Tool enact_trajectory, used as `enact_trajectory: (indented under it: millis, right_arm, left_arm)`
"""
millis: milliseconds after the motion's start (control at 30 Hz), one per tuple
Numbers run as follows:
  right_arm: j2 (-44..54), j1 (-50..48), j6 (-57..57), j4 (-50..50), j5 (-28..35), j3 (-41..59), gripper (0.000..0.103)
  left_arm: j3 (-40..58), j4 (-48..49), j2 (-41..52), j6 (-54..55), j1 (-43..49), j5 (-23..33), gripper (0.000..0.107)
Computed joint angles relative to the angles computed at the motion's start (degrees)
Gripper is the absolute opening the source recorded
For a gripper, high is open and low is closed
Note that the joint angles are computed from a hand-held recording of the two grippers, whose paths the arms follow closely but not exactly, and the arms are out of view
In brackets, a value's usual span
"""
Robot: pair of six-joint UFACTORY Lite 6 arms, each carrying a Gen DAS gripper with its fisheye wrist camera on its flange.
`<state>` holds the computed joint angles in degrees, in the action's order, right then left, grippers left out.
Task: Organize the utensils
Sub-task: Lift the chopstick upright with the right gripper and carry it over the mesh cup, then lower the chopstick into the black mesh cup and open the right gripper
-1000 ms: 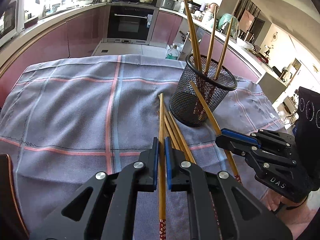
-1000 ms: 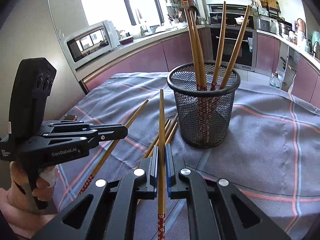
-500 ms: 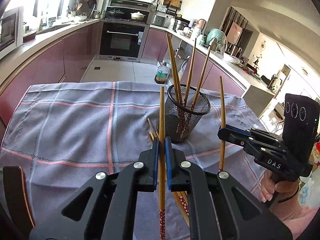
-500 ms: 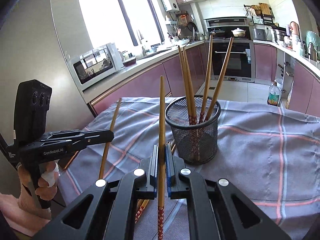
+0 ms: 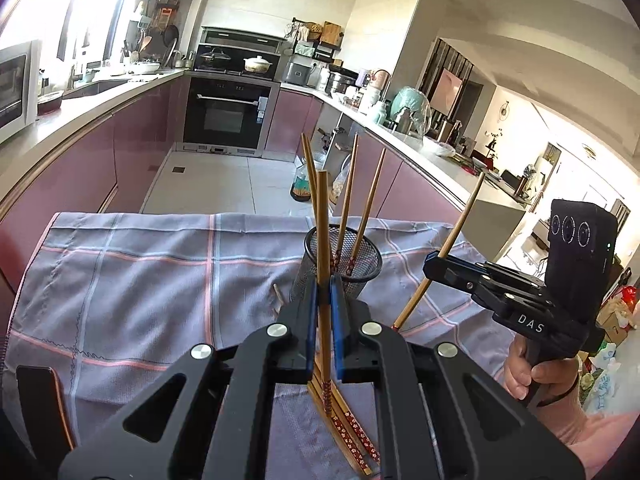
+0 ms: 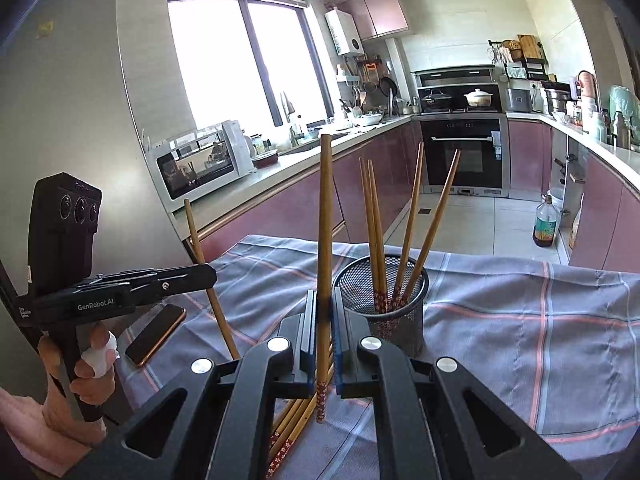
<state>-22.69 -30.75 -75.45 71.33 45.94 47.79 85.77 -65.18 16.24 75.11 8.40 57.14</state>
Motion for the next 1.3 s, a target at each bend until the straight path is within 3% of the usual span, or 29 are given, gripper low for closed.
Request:
enact_trajectory:
  millis: [700, 1300]
  right_arm:
    - [4.0, -1.6, -1.4, 3.5, 0.0, 9.4, 0.005]
    - [10.0, 0.6, -0.7, 4.7, -3.5, 17.8, 0.005]
  left_arm:
    - [14.9, -2.0, 2.4, -6.9, -2.1, 4.2, 0.007]
    - [34.1, 0.1, 11.7, -15.4, -6.8, 1.7, 0.007]
